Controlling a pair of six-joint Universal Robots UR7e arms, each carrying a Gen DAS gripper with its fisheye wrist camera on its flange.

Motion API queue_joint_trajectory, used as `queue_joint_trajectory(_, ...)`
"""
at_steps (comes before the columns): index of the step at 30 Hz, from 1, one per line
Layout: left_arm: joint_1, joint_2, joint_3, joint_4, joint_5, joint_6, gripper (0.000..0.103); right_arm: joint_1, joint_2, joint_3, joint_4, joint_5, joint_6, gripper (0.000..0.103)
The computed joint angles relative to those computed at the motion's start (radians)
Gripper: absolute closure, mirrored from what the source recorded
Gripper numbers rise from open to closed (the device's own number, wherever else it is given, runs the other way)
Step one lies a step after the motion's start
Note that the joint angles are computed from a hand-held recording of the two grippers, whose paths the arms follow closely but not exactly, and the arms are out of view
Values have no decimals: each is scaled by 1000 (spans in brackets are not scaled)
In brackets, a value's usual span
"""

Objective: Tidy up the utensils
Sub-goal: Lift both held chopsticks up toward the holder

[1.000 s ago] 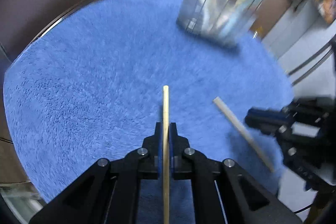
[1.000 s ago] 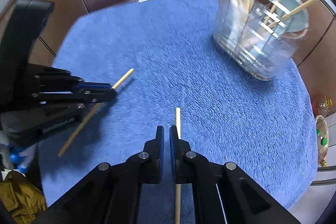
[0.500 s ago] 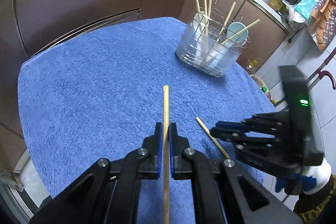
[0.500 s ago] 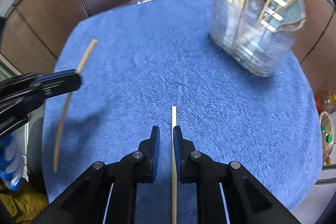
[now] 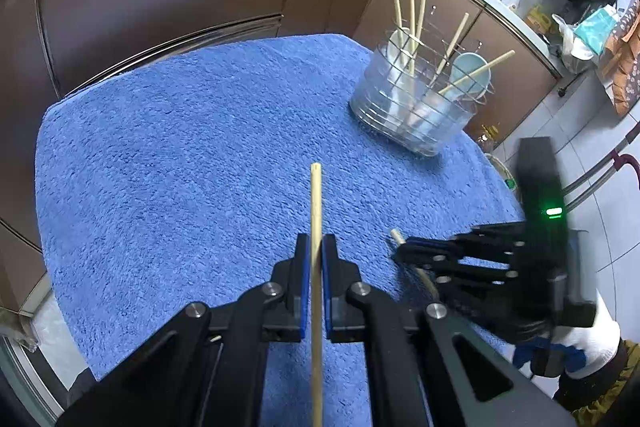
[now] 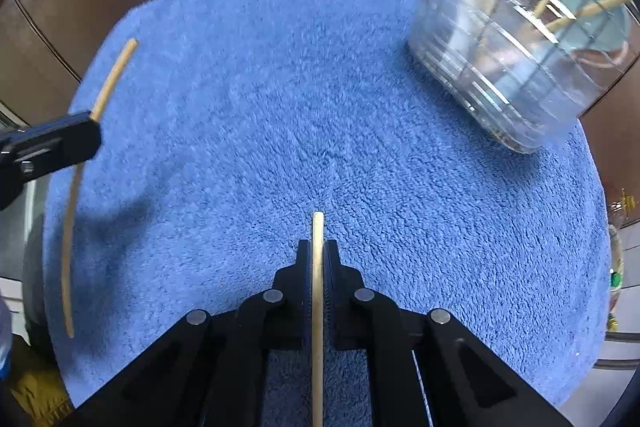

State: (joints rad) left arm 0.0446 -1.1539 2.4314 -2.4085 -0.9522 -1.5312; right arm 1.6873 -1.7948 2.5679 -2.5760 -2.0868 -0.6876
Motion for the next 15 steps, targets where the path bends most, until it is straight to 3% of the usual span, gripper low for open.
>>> queue_joint_trajectory(8, -8, -25, -8, 28, 45, -28, 98, -82, -323, -48, 205, 313, -112, 97)
queue_joint_trajectory(15, -9, -7, -46, 14, 96, 24, 98, -81, -418, -105, 209, 503, -118, 97)
